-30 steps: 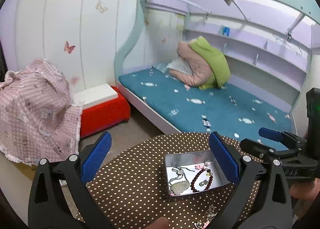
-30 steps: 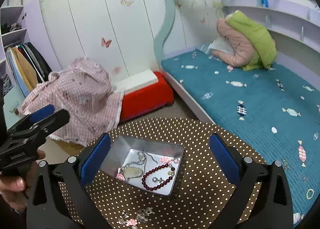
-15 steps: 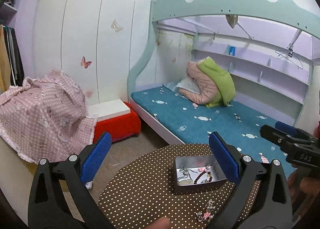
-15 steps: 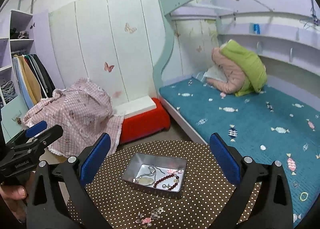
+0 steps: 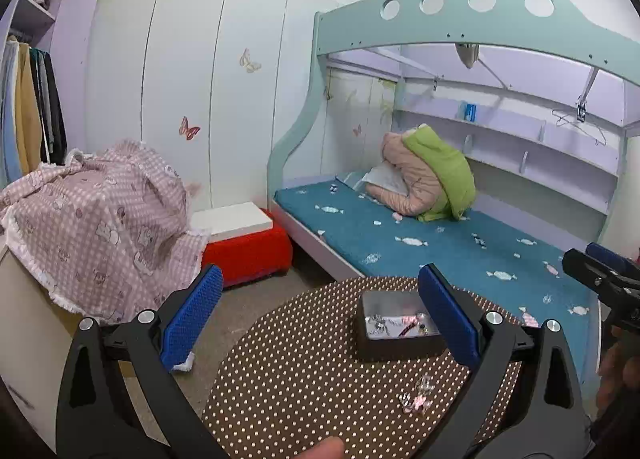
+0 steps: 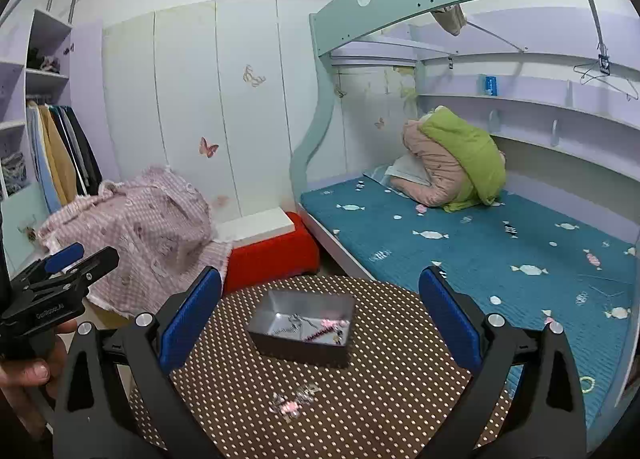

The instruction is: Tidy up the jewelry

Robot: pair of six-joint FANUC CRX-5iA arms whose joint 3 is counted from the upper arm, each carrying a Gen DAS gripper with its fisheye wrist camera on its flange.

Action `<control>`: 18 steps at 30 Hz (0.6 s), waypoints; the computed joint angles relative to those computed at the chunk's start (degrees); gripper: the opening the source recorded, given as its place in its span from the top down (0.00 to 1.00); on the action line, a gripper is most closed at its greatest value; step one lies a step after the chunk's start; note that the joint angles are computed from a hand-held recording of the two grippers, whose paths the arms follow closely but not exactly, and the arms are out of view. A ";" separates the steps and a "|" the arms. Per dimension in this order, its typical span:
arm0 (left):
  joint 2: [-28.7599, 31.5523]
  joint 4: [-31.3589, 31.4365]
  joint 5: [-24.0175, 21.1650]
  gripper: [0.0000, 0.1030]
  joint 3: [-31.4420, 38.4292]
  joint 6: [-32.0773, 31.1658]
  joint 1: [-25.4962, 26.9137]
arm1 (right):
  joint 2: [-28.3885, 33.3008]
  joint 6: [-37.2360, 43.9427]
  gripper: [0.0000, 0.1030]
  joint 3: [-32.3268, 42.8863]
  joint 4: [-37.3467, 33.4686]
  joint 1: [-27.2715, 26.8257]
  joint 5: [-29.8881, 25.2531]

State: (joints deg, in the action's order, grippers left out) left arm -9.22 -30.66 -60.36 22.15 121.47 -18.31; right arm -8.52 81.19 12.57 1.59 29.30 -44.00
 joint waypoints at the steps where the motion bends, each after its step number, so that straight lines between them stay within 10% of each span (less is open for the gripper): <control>1: -0.22 0.45 0.03 0.05 -0.65 -0.01 0.12 | -0.15 -0.15 0.07 -0.62 0.48 0.16 -0.12; 18: 0.31 6.28 -1.25 0.05 -8.43 -1.76 1.86 | 6.21 6.41 0.08 -4.29 -2.69 1.73 -12.82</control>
